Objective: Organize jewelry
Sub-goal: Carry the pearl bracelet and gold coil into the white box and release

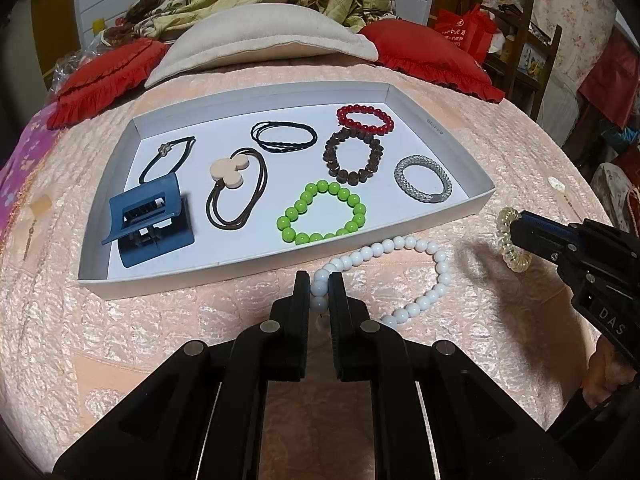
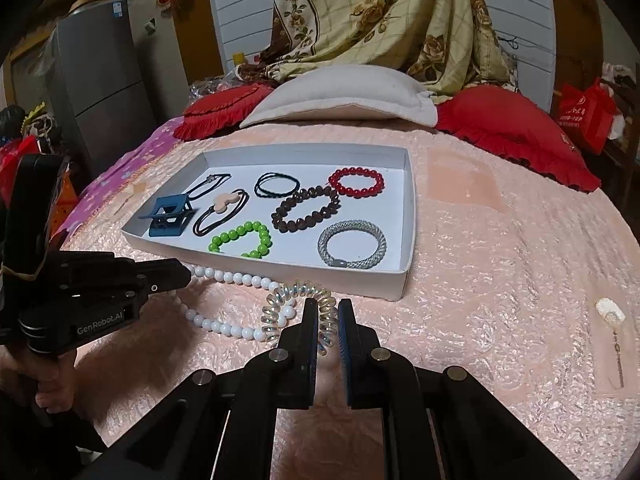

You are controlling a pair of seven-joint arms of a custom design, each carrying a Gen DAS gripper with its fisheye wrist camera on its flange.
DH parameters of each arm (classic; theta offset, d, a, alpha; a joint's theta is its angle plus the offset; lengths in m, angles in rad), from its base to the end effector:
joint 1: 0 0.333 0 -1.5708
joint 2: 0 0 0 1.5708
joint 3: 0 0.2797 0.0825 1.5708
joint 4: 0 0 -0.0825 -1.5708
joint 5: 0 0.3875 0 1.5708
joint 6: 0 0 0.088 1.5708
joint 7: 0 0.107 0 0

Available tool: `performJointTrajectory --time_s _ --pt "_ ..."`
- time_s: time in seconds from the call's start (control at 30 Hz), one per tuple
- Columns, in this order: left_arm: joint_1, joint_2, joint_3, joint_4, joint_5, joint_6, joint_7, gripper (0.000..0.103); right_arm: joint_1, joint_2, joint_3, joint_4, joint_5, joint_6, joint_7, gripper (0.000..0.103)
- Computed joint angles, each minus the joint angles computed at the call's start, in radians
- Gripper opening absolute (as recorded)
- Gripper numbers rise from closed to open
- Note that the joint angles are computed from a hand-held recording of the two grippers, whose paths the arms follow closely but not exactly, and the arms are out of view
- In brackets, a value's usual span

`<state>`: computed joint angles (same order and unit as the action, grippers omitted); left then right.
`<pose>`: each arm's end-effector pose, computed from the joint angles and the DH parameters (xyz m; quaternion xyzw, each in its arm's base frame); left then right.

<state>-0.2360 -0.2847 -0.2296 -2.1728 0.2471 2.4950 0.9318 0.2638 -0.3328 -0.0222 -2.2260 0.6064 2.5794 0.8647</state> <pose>0.4686 -0.2465 0.5400 -0.6738 0.6668 -0.2519 0.1950 0.5028 0.1127 0.5497 -0.7981 0.4514 -0.1473 0.3710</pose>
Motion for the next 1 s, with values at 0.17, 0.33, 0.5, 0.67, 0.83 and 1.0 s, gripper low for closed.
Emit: performJointTrajectory --time_s 0.17,0.33,0.5,0.67,0.83,1.0 --pt "-0.003 -0.033 0.007 -0.022 -0.01 0.024 0.008 0.008 -0.005 0.013 0.0 0.01 0.009 -0.006 0.03 0.009" --pt "-0.015 -0.073 0.019 -0.047 -0.046 0.047 0.035 0.008 -0.012 0.017 0.008 0.015 0.002 0.02 0.072 0.009" --pt "-0.024 -0.102 0.027 -0.039 -0.079 0.063 0.067 0.008 0.006 0.013 -0.002 0.014 0.026 0.029 0.054 0.009" --pt "-0.021 -0.121 0.041 -0.006 -0.109 0.086 0.077 0.008 0.015 0.008 -0.013 0.017 0.067 0.028 0.037 0.009" --pt "0.006 -0.096 0.041 0.072 -0.097 0.088 0.078 0.008 0.006 0.017 -0.002 0.024 0.051 0.034 0.058 0.009" --pt "0.054 -0.023 0.031 0.174 -0.042 0.087 0.045 0.008 0.014 0.027 -0.001 0.038 0.061 0.033 0.052 0.009"
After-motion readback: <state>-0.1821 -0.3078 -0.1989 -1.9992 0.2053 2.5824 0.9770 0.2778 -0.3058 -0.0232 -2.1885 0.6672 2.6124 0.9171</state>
